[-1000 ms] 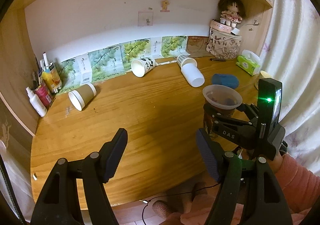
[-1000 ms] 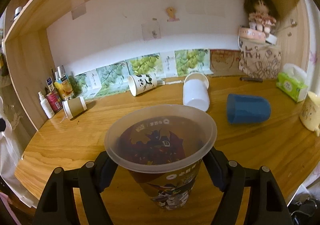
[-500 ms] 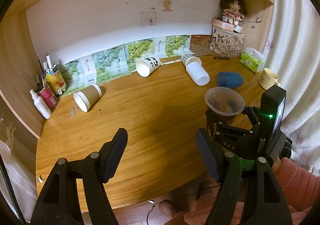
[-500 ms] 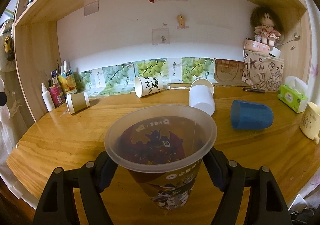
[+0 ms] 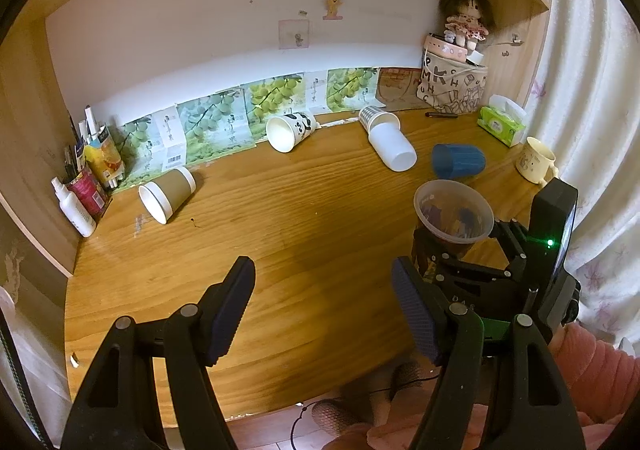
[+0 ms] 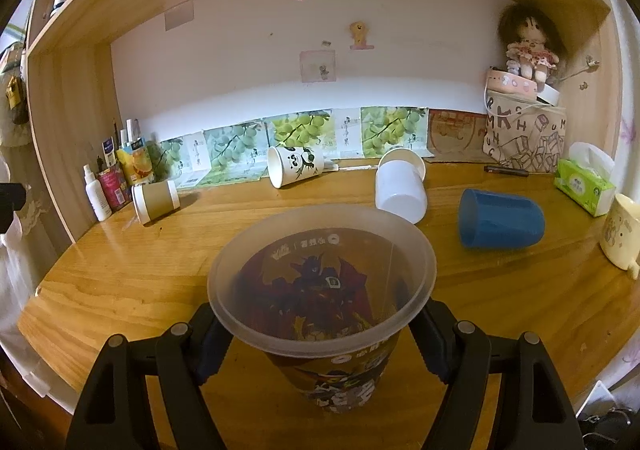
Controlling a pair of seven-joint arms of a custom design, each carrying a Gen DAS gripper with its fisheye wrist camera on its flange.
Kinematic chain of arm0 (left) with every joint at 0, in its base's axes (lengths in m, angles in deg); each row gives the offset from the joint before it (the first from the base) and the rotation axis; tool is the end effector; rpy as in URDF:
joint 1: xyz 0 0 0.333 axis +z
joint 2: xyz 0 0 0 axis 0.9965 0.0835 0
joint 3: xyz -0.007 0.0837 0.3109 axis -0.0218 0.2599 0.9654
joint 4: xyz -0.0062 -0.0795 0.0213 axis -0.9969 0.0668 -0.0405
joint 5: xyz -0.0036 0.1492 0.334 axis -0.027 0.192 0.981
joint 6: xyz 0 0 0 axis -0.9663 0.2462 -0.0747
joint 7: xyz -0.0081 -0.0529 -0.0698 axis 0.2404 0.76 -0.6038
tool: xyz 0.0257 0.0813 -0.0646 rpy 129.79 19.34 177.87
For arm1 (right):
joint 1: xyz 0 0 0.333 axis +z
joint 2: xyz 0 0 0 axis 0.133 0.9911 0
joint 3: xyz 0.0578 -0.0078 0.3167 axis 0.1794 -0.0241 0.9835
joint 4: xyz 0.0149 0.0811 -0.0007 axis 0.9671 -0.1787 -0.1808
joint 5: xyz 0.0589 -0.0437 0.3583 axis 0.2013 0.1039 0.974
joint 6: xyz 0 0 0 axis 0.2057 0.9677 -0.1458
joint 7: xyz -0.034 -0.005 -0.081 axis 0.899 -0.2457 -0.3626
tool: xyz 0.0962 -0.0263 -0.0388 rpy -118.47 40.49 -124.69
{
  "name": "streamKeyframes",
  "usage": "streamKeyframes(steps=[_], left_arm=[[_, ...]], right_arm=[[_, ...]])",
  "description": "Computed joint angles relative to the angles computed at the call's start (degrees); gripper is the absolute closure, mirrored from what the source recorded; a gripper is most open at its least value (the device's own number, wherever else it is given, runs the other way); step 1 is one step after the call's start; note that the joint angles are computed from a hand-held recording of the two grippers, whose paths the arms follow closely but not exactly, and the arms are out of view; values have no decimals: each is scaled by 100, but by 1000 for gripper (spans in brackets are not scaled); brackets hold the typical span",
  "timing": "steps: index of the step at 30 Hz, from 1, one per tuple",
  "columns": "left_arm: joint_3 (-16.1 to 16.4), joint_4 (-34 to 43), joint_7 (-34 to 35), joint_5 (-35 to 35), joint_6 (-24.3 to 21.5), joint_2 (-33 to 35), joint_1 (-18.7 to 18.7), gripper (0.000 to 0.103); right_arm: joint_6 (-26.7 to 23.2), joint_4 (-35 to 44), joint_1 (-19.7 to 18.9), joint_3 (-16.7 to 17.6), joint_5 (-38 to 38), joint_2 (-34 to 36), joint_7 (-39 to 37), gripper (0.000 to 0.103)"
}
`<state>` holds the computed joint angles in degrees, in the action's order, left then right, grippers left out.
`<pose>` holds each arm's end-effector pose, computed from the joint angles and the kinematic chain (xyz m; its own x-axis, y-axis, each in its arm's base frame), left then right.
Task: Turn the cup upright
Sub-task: 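Carry the upright cup with the right gripper and set it on the desk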
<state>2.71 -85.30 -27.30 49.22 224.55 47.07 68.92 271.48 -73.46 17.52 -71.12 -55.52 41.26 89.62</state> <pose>0.6585 -0.2884 0.4176 -0.1205 -0.9923 0.0287 -0.7100 0.0659 -0.7011 0.7206 0.2075 0.3015 0.3005 -0.9516 -0.0640 -0.5102 -0.1037 -0.8538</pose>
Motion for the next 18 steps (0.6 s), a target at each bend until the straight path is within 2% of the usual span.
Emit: streamKeyframes(steps=[2,10,16,18], left_arm=[[-23,4,-1,-47,19,18,23,29],[-252,-139,104,-496,176,60,233,29],[-615,-252,392,-1091,151,102,518,29],[-696,-254,486,-1272,98,118,579,29]], right_arm=[[-108,-7,149,-227,80,-48,48,25],[-787,-69,966,-1498,300,-216,553,22],[-1400,-103,1492,-2324,-45,-233,1244,22],[-1522,-188,1605,-2482,-238,-267,1427,22]])
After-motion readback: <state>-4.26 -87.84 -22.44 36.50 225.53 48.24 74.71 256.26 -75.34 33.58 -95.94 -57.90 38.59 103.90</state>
